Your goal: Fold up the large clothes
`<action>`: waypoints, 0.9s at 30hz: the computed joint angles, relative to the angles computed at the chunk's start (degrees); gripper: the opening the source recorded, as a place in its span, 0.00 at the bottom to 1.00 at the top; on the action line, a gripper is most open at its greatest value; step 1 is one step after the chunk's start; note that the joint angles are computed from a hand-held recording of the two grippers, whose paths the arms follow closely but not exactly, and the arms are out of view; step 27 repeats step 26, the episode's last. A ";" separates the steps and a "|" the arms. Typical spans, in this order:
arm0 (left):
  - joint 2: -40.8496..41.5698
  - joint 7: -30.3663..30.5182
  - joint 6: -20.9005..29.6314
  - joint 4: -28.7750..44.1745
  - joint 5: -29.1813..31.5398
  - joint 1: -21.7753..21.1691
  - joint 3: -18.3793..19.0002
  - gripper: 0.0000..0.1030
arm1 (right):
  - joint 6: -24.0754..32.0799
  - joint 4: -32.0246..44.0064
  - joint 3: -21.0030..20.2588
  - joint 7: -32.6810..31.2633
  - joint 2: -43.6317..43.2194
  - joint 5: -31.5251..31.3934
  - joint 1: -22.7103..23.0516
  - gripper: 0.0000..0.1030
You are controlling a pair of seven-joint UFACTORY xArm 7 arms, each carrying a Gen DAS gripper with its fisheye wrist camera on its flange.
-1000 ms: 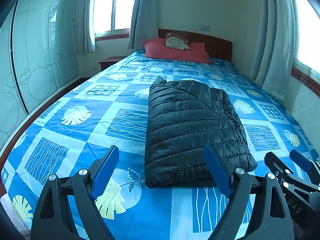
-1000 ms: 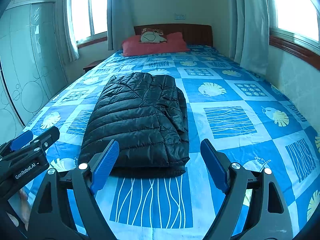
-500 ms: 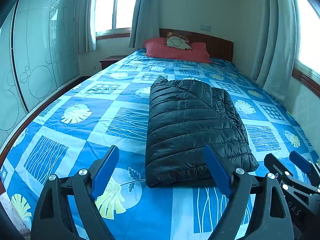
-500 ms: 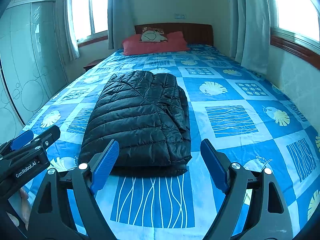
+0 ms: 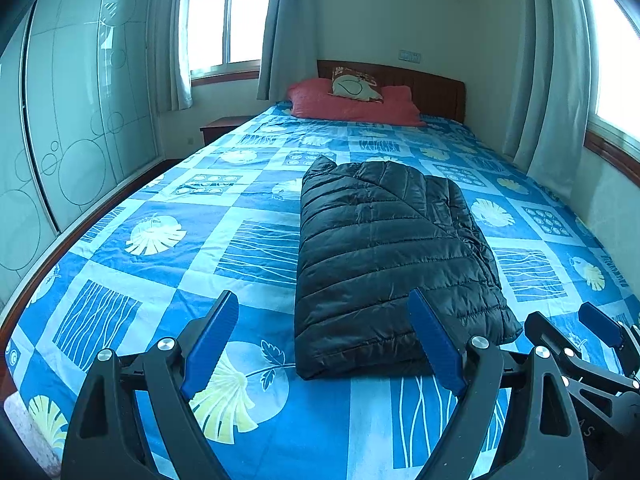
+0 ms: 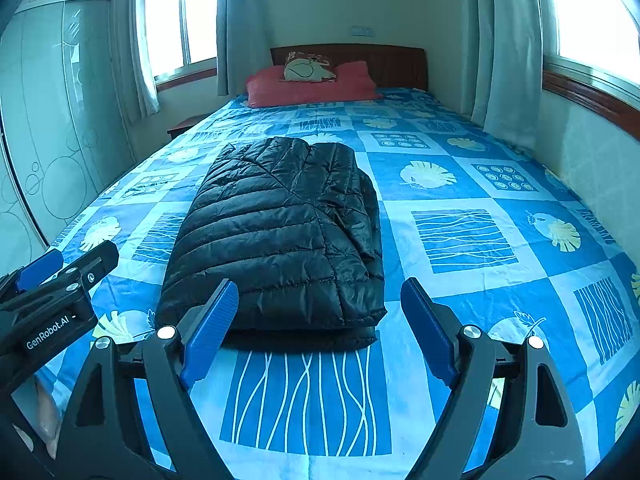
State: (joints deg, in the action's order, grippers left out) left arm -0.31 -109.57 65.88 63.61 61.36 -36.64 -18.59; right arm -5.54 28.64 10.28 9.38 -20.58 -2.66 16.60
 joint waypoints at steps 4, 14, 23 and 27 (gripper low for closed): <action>0.07 -0.55 0.19 -0.17 0.66 -0.03 0.00 0.83 | 0.08 -0.07 0.00 -0.05 0.10 -0.14 -0.15 0.81; 0.68 -1.88 0.46 -0.47 0.75 -0.09 0.17 0.86 | -0.37 -0.02 -2.25 -1.52 1.59 0.08 1.45 0.81; -0.35 -3.29 -4.15 -2.84 3.26 0.74 1.47 0.86 | -1.12 0.05 -3.32 -2.26 2.51 0.65 2.16 0.81; -1.49 -4.77 -8.49 -4.97 2.09 2.48 1.97 0.86 | -1.44 0.27 -5.52 -3.00 3.37 0.95 3.76 0.81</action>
